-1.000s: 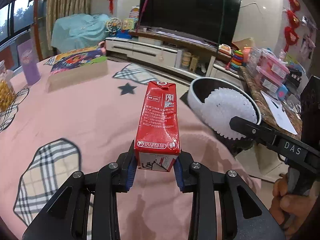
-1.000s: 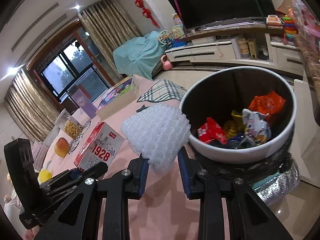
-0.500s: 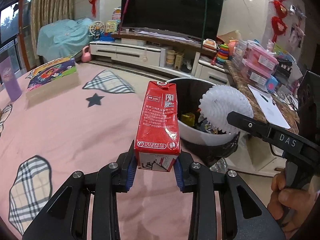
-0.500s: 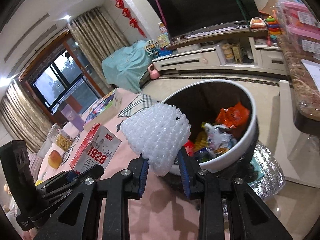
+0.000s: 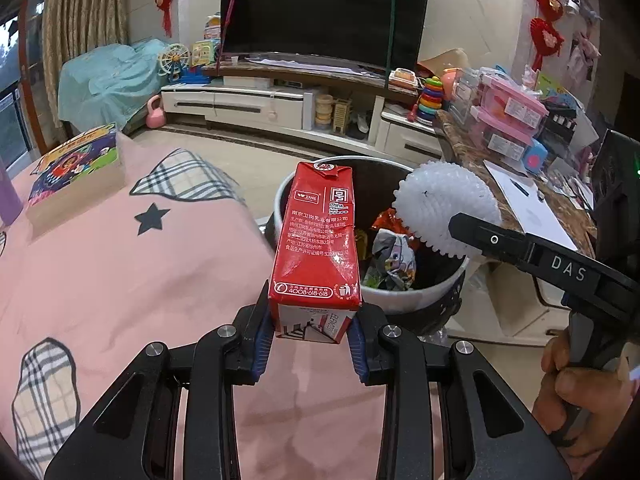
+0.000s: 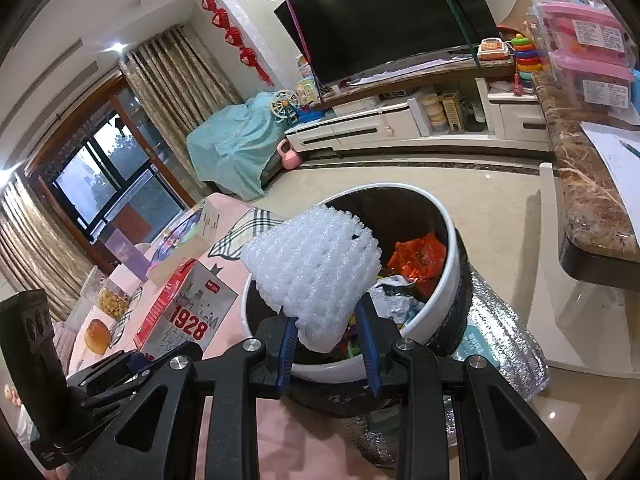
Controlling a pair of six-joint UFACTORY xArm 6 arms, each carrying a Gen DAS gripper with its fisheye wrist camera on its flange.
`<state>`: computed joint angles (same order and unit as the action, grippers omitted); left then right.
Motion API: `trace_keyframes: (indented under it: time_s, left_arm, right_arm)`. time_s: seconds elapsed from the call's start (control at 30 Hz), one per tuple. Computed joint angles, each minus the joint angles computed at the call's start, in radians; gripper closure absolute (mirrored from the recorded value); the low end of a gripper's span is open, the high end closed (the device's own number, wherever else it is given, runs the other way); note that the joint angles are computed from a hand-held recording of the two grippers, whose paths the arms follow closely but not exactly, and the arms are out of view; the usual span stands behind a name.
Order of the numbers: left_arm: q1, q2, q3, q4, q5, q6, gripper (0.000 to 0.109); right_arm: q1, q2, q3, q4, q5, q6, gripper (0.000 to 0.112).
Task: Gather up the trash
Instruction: 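Carry the red carton and white mesh ball over the trash bin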
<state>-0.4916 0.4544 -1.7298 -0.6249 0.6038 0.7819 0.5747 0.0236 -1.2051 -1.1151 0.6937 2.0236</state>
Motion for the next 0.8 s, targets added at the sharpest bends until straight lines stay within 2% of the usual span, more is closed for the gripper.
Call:
trace_keyframes:
  time_s: [0.8]
  left_arm:
    - [-0.047,0.101,-0.147,0.094,0.048,-0.078,0.078]
  right_arm:
    - [-0.058,-0.018,0.013,0.083,-0.009,-0.132,0.083]
